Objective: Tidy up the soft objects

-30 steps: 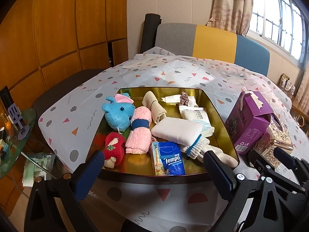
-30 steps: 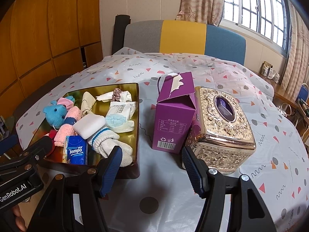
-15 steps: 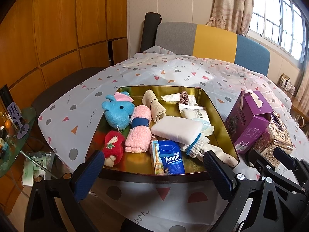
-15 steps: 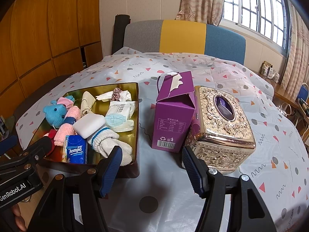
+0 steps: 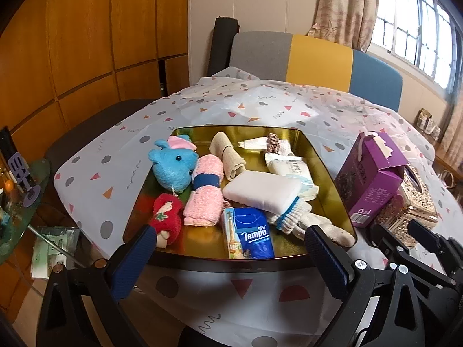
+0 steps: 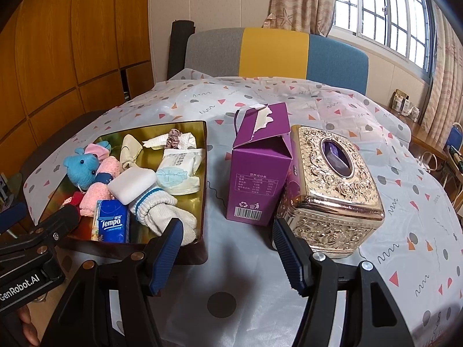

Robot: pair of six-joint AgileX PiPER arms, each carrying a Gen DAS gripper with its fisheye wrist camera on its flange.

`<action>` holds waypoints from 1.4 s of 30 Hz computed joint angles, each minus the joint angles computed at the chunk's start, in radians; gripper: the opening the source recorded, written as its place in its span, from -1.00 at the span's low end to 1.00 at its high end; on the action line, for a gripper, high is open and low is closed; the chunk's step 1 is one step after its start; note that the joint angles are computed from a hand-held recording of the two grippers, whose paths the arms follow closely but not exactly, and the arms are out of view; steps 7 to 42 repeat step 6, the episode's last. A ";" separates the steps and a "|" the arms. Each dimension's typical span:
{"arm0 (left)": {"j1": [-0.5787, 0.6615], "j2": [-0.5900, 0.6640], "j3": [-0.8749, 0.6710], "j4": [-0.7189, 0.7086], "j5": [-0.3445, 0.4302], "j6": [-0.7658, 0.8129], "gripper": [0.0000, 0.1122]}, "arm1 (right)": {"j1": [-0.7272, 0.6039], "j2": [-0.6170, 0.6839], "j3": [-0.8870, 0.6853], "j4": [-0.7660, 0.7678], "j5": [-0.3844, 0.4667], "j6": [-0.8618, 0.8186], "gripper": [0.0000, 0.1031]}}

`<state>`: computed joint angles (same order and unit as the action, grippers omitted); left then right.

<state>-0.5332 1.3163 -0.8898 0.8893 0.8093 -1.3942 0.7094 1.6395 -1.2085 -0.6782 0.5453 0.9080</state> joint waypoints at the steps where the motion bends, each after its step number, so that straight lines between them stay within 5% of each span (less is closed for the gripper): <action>1: 0.000 -0.003 0.004 0.006 -0.005 -0.006 0.83 | -0.001 0.000 0.001 0.004 -0.002 -0.002 0.27; 42: 0.003 0.001 0.001 0.000 -0.012 0.008 0.83 | -0.005 0.002 0.005 0.003 -0.008 0.003 0.27</action>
